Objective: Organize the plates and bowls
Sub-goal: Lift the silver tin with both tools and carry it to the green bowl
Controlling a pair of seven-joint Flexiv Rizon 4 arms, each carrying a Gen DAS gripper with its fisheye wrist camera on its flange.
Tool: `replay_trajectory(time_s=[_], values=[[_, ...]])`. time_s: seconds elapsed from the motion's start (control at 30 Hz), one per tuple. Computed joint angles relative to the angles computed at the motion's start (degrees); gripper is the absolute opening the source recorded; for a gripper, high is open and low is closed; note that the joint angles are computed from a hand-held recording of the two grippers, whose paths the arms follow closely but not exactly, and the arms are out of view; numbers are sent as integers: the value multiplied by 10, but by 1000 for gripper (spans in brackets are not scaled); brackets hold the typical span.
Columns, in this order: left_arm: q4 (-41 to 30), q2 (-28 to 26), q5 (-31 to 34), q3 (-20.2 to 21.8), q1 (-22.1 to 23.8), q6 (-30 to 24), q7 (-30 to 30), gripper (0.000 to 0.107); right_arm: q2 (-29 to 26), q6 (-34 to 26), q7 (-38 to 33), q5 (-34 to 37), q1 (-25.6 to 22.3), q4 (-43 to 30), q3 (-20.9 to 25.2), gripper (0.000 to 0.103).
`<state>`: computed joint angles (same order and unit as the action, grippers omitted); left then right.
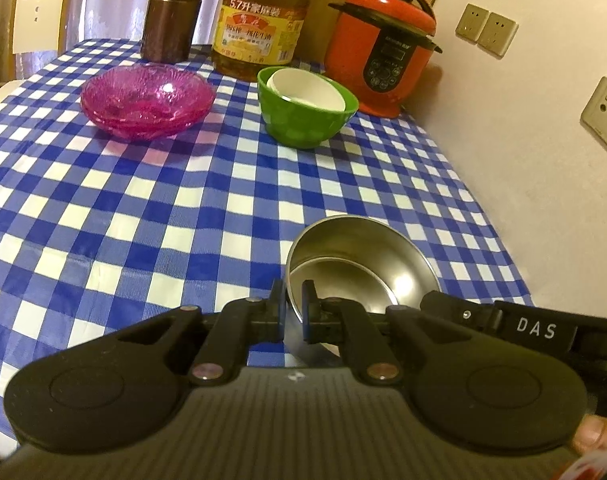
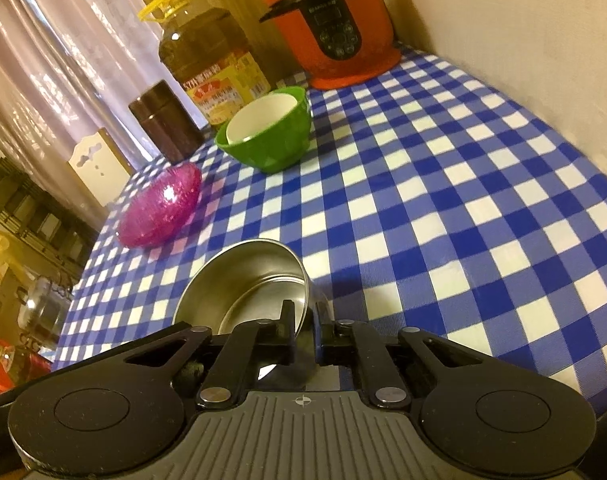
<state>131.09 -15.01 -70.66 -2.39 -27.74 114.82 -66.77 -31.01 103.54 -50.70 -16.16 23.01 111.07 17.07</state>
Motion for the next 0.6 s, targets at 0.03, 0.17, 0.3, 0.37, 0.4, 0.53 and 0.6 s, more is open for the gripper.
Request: replay_trajectory(time_s=[0.03,0.17,0.3,0.37,0.4,0.53,0.6], values=[[-2,0,-5,0,-3,2,5,6,2,1,0,1,0,0,0,8],[-8,4,-24,-6,-6,12,23,6,10,2,1,3,2,2,-3,8],[-14,9,-43,-18,-3,19,42,6,18,4,1,5,5,4,-7,8],[-18,10,-52,-23,-1,23,52,6,21,5,1,5,5,4,-8,8],[-20,11,-57,-26,0,26,58,6,23,5,1,5,5,4,-8,8],[-27,12,-68,-36,6,34,74,6,27,6,0,4,6,1,-10,8],[-28,13,-64,-37,11,33,73,6,26,4,-1,3,5,-4,-9,8]])
